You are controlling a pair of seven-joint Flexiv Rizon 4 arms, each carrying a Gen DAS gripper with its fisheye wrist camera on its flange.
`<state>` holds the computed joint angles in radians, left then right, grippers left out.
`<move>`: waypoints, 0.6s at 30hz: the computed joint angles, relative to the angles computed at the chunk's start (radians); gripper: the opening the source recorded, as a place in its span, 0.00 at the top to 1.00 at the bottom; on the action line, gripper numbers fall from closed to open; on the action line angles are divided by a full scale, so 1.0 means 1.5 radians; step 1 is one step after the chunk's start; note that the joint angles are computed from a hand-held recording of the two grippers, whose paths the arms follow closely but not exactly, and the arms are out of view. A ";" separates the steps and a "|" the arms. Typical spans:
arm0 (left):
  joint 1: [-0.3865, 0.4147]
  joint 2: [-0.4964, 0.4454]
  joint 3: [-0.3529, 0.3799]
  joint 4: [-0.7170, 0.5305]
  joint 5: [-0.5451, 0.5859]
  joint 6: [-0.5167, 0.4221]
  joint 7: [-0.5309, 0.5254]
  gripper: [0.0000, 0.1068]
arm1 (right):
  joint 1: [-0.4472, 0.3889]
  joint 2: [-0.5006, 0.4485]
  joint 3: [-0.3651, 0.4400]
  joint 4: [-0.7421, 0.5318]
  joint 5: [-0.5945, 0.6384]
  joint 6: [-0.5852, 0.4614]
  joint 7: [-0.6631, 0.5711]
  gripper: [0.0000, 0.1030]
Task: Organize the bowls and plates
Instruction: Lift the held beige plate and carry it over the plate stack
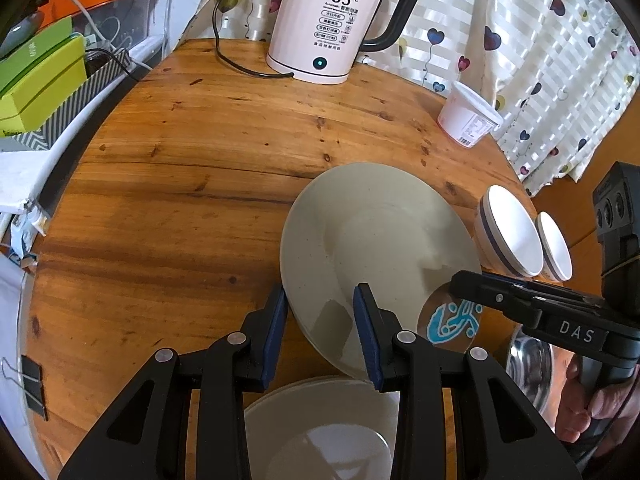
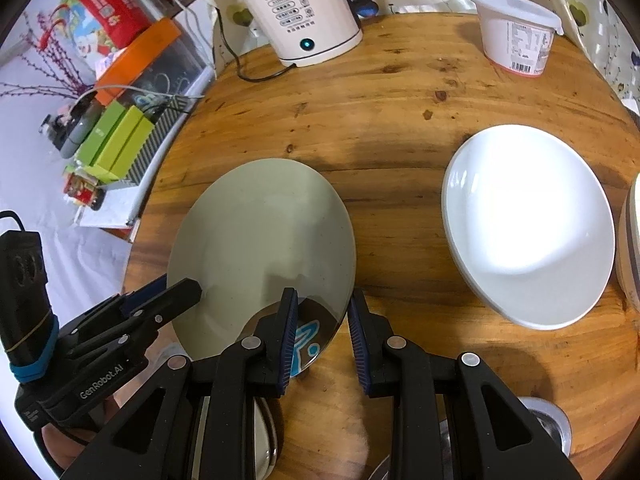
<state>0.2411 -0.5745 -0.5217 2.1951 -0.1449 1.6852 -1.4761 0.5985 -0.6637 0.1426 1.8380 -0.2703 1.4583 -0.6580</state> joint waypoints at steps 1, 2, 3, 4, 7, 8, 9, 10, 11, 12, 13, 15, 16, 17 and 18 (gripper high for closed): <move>0.002 0.002 -0.002 0.002 0.000 0.001 -0.001 0.67 | 0.002 0.002 -0.002 0.001 -0.001 0.001 0.001 0.76; 0.006 0.005 -0.004 0.007 0.001 0.003 -0.002 0.67 | 0.004 0.004 -0.003 0.003 -0.001 0.001 0.001 0.76; 0.007 0.007 -0.005 0.010 0.001 0.005 -0.004 0.67 | 0.007 0.005 -0.004 0.004 -0.002 0.002 0.002 0.76; 0.009 0.010 -0.007 0.015 0.002 0.008 -0.006 0.67 | 0.009 0.007 -0.005 0.007 -0.003 0.004 0.003 0.76; 0.016 0.017 -0.010 0.028 0.008 0.016 -0.016 0.67 | 0.015 0.012 -0.007 0.014 -0.005 0.009 0.006 0.76; 0.019 0.020 -0.012 0.034 0.011 0.020 -0.020 0.67 | 0.017 0.013 -0.007 0.016 -0.005 0.010 0.007 0.76; 0.023 0.022 -0.013 0.038 0.014 0.022 -0.023 0.67 | 0.018 0.014 -0.007 0.018 -0.006 0.012 0.007 0.76; 0.026 0.025 -0.015 0.044 0.017 0.025 -0.028 0.67 | 0.019 0.015 -0.007 0.020 -0.007 0.013 0.007 0.76; 0.029 0.027 -0.017 0.048 0.021 0.027 -0.032 0.67 | 0.019 0.015 -0.006 0.020 -0.007 0.013 0.007 0.76; 0.033 0.030 -0.018 0.054 0.024 0.029 -0.036 0.67 | 0.019 0.015 -0.004 0.022 -0.007 0.014 0.007 0.76; 0.036 0.032 -0.019 0.058 0.027 0.031 -0.041 0.67 | 0.021 0.016 -0.004 0.024 -0.007 0.015 0.007 0.76; 0.044 0.038 -0.023 0.070 0.036 0.038 -0.050 0.67 | 0.023 0.018 -0.003 0.027 -0.008 0.017 0.008 0.76; 0.045 0.039 -0.022 0.072 0.040 0.039 -0.054 0.67 | 0.026 0.019 -0.004 0.030 -0.009 0.018 0.008 0.76; 0.048 0.042 -0.023 0.077 0.043 0.042 -0.059 0.67 | 0.028 0.020 -0.005 0.032 -0.009 0.019 0.010 0.76; 0.050 0.043 -0.023 0.080 0.047 0.043 -0.064 0.67 | 0.031 0.020 -0.006 0.033 -0.010 0.020 0.011 0.76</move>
<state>0.3156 -0.5093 -0.5565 2.3154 -0.0741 1.7500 -1.5721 0.6447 -0.6329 0.1342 1.8876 -0.2857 1.4877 -0.6417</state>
